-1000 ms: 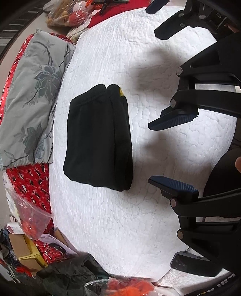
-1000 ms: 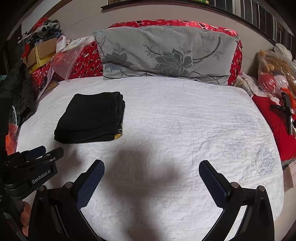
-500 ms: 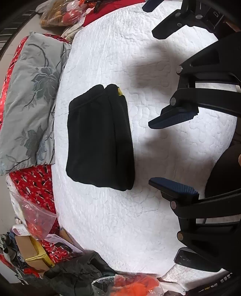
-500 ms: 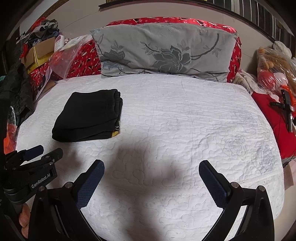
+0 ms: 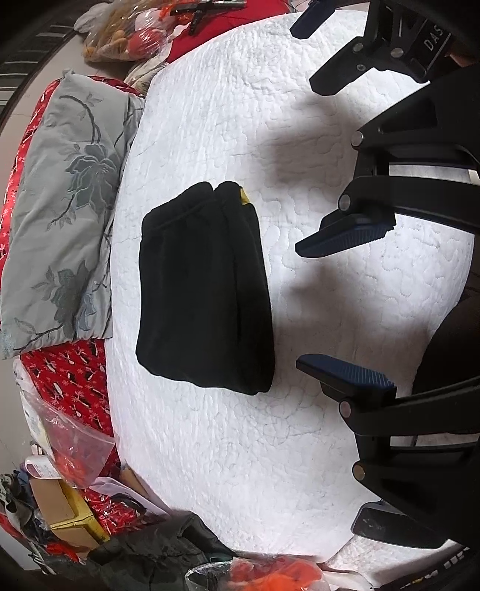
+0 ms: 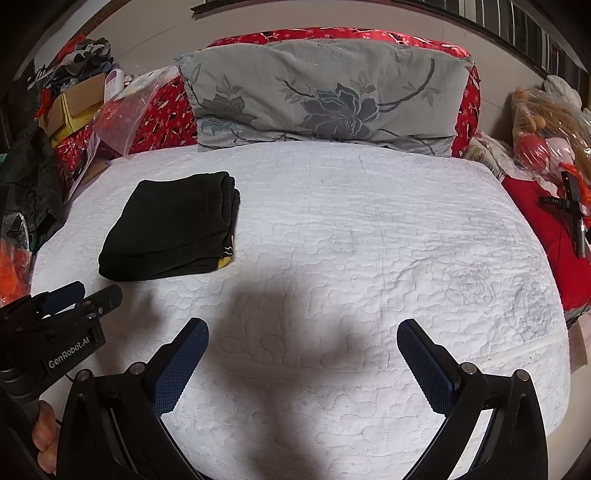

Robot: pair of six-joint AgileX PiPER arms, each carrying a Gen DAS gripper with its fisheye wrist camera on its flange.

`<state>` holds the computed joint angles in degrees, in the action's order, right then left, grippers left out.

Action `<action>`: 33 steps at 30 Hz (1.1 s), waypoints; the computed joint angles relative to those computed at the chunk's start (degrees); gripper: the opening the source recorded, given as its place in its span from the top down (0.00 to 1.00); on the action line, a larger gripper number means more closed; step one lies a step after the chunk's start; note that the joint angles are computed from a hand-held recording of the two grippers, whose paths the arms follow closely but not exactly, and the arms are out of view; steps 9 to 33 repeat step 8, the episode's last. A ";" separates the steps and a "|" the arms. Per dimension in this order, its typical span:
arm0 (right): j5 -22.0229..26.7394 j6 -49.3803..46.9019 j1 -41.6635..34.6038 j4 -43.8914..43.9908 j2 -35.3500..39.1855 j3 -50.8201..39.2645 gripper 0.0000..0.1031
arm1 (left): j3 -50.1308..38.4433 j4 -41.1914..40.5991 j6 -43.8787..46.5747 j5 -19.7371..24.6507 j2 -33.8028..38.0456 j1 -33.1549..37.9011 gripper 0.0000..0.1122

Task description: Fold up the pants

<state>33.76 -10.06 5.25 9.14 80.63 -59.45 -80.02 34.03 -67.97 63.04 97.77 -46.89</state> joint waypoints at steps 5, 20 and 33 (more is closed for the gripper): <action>0.23 0.49 0.07 -0.46 0.31 -0.04 0.00 | -0.49 -0.57 0.08 0.48 0.24 0.30 0.53; 0.28 0.55 0.09 -0.62 0.56 -0.15 0.00 | -0.50 -0.57 -0.31 0.78 0.17 0.27 0.53; 0.28 0.55 0.09 -0.62 0.56 -0.15 0.00 | -0.50 -0.57 -0.31 0.78 0.17 0.27 0.53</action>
